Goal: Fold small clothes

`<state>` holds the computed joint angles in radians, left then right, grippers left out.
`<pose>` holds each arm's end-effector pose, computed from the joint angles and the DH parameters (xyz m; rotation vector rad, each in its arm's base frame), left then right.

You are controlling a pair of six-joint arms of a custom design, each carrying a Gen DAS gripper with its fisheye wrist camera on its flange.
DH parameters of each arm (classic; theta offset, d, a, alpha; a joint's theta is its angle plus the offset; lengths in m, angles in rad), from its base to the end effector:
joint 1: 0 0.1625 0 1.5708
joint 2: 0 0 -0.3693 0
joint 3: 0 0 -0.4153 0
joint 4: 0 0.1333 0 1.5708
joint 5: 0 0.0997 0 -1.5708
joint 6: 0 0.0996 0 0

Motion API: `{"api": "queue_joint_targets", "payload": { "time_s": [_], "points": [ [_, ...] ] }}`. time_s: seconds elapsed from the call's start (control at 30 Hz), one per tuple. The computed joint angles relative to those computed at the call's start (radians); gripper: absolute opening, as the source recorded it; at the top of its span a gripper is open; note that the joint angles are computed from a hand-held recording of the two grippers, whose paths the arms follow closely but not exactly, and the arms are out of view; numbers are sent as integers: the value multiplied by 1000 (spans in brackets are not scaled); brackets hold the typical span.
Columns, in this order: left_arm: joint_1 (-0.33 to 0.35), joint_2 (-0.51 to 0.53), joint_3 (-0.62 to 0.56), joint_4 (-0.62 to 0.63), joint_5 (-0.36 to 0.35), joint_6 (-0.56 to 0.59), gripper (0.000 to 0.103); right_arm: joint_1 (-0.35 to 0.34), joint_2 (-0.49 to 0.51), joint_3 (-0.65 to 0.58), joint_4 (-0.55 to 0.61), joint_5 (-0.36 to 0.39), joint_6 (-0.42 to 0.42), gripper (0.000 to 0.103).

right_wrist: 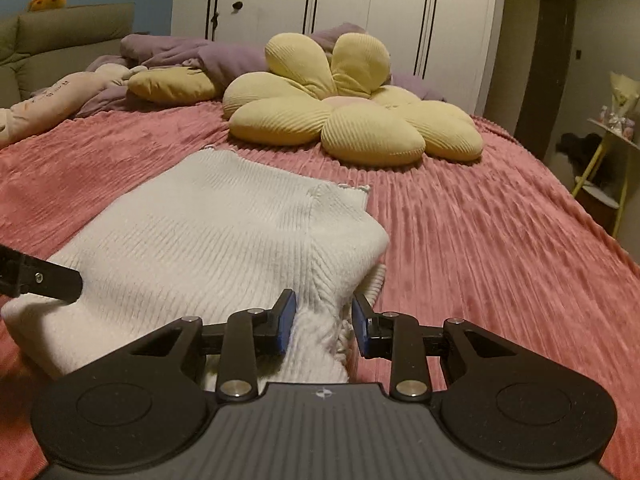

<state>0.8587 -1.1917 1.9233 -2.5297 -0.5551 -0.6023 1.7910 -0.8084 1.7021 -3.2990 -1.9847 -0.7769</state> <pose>-0.1974 -0.5623 0.1995 -0.0195 2.2841 -0.9810 0.2329 -0.6137 0.1185 0.9464 -2.2030 0.8798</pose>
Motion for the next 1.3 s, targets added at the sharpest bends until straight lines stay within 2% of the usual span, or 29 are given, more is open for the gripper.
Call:
{"api": "queue_joint_targets", "payload": {
  "time_s": [0.07,0.13,0.27,0.33,0.47,0.6,0.7,0.77,0.8,0.87,0.9,0.93,1.0,1.03,1.17,1.23,1.3],
  "points": [
    [-1,13,-15,-47,14,53,100,9,-11,-19,42,11,47,29],
    [7,40,-52,-41,24,80,100,17,-1,-35,-3,19,71,29],
    [36,92,-126,33,4,90,100,30,78,-125,-17,-38,10,29],
    [45,101,-136,26,-13,99,100,32,117,-167,0,-89,-40,29],
    [52,106,-138,28,-24,84,102,31,151,-191,-1,-137,-110,29],
    [58,98,-135,41,-36,70,103,28,152,-208,44,-145,-97,29],
    [52,74,-144,132,-54,14,103,39,138,-200,58,-164,-102,32],
    [37,46,-139,198,-56,-23,103,54,107,-172,69,-183,-73,35],
    [25,30,-127,217,-50,-39,103,62,81,-143,68,-189,-56,41],
    [-1,-4,-94,244,-37,-79,103,75,26,-76,54,-194,-25,57],
    [-14,-20,-77,267,-30,-113,103,81,-13,-33,69,-191,3,72],
    [-28,-38,-64,307,-25,-161,103,84,-48,6,86,-185,30,82],
    [-59,-70,-36,398,-15,-276,103,93,-114,80,131,-193,99,91],
    [-75,-80,-33,477,-12,-344,103,100,-145,112,170,-204,143,99],
    [-139,-100,-25,756,27,-529,103,129,-244,211,309,-236,281,99],
    [-160,-119,-9,792,13,-537,103,146,-267,231,353,-266,337,99],
    [-173,-142,11,775,-5,-523,103,159,-294,249,377,-262,381,99]
  ]
}}
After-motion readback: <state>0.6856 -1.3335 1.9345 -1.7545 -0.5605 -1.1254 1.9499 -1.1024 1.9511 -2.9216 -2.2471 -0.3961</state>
